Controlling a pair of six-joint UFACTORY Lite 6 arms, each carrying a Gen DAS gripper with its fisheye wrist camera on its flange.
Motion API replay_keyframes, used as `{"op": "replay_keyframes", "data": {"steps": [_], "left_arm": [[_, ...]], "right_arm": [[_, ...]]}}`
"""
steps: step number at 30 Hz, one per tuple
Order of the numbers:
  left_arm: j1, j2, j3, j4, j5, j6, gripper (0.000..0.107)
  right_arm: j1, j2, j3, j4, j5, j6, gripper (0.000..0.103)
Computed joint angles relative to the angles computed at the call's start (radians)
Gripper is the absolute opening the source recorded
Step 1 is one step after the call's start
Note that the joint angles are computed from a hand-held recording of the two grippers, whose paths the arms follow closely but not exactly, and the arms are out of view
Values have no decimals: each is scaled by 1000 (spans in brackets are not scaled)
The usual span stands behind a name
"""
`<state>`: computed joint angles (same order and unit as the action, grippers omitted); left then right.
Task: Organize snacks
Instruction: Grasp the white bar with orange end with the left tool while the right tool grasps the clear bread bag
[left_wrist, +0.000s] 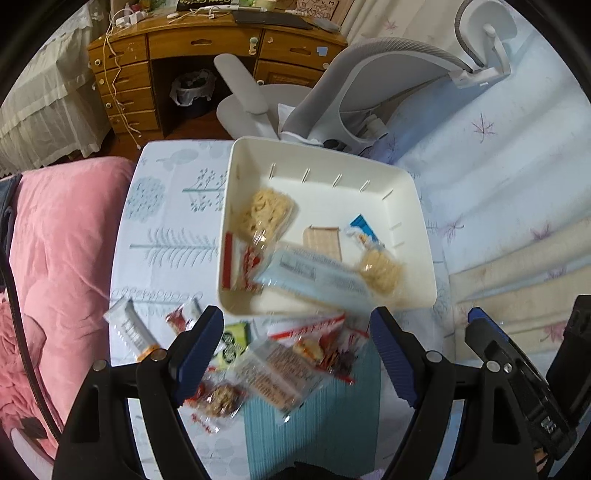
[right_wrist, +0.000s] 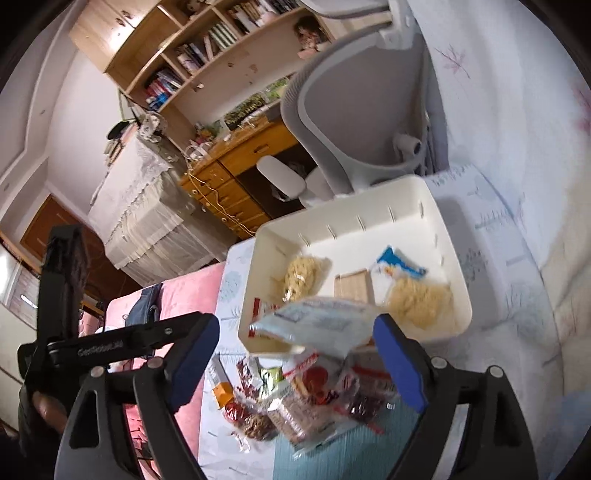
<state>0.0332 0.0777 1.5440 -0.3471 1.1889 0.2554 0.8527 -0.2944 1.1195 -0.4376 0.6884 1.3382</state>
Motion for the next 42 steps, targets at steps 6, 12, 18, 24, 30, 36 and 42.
{"op": "replay_keyframes", "data": {"steps": [6,12,18,24,30,36,42], "left_arm": [[133,-95,-91,-29,61,142,80],[299,-150,-165,-39,131,319,80],[442,-163,-236,-8,162,486,80],[539,-130,-273,39,141,623,80],[591,-82,-297,49,81,736,80],[614,15,-284,53,19,763,80],[602,160,-220,89,4,674,80]], "right_arm": [[132,23,-11,-46,59,238,87],[273,68,-18,-94,86,506,87],[387,137,-21,-155,62,763,87],[478,217,-26,-230,32,1036,87],[536,304,-20,-298,-14,1278,87],[561,349,-70,-343,-79,1501,87],[564,377,-142,-460,-174,1768,87]]}}
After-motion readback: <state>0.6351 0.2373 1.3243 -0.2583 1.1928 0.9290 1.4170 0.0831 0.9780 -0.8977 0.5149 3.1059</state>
